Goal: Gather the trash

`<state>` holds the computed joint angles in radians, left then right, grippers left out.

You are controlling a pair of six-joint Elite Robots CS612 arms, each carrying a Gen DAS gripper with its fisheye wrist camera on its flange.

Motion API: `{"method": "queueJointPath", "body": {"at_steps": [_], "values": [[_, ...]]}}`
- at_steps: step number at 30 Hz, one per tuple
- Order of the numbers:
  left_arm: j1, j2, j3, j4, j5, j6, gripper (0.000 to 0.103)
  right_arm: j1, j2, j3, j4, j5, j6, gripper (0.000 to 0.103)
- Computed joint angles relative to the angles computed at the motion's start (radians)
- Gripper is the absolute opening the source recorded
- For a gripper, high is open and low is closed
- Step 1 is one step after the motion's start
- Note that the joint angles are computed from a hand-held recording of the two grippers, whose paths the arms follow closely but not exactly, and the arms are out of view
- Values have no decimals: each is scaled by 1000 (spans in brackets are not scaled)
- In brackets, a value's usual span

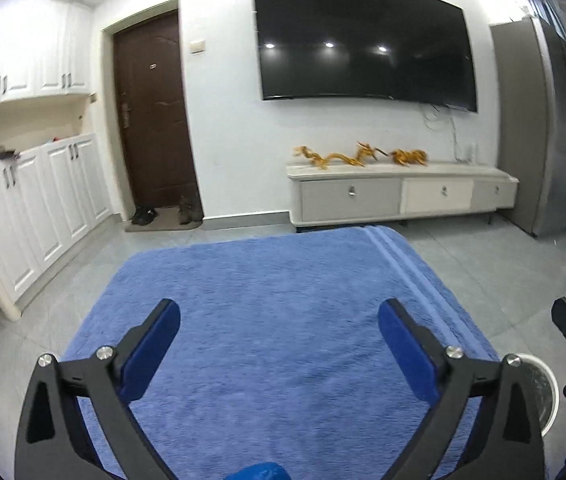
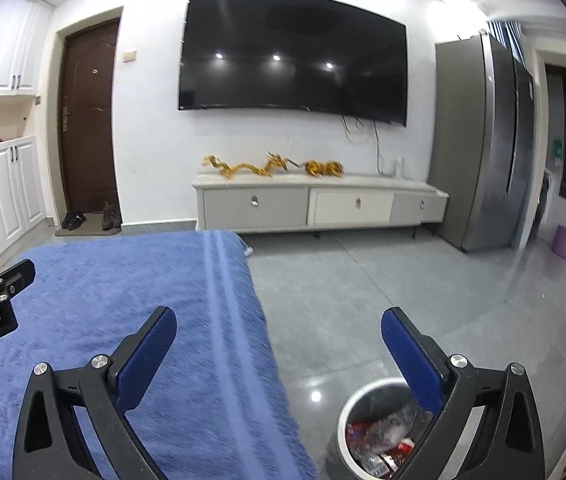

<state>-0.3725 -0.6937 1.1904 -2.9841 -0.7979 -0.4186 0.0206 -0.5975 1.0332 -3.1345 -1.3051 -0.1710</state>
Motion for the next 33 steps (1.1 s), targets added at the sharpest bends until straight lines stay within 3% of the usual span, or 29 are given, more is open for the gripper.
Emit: {"method": "queueJointPath", "body": {"at_steps": [16,33], "values": [[21,-59,116,-42,68,-121,100,25,-16,27,-132,4,22,103],[20,-82,152,-82,109,-136,100,31,-24,45,-173,-12,47,103]]}}
